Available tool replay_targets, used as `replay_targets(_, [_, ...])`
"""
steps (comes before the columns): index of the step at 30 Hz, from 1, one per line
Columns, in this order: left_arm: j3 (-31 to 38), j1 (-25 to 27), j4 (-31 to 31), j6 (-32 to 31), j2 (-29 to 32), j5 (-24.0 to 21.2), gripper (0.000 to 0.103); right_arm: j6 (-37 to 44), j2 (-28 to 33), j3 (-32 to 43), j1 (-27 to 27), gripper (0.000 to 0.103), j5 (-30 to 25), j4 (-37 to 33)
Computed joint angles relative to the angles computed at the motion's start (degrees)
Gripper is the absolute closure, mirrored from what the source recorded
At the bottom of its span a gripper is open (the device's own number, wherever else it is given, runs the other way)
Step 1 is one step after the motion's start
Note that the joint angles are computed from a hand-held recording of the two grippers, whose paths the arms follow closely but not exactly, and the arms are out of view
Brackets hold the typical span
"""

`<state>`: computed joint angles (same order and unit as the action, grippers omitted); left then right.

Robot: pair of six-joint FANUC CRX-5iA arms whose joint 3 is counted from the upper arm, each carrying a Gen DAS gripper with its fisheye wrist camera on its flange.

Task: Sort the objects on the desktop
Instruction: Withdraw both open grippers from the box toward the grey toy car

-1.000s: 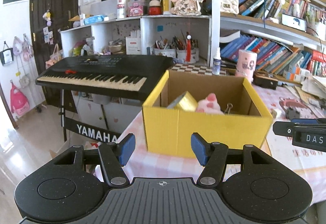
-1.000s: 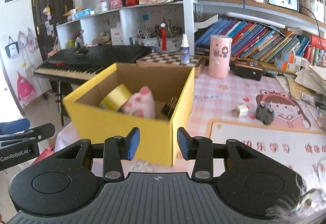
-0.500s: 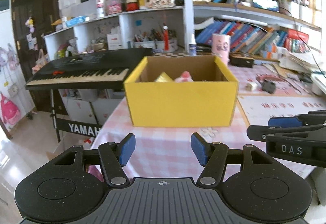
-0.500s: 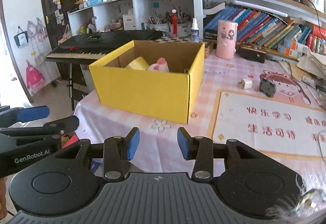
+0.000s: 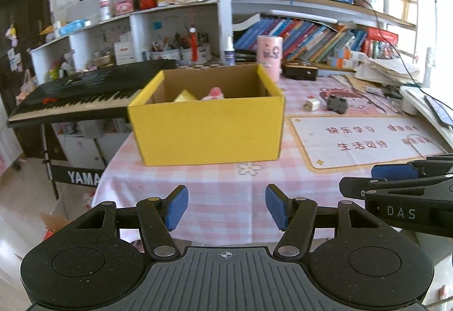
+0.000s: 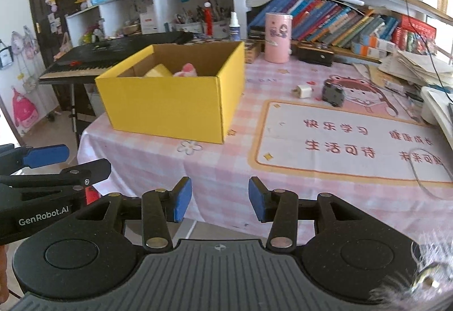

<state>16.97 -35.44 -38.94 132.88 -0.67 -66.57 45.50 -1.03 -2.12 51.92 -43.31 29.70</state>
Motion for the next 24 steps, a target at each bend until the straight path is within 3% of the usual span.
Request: replay_targets(24, [6.61, 3.23, 10.92, -13.16, 8.48, 8.58, 0.041, -5.81, -0.67, -1.22, -5.02, 0.060, -4.18, 2.99])
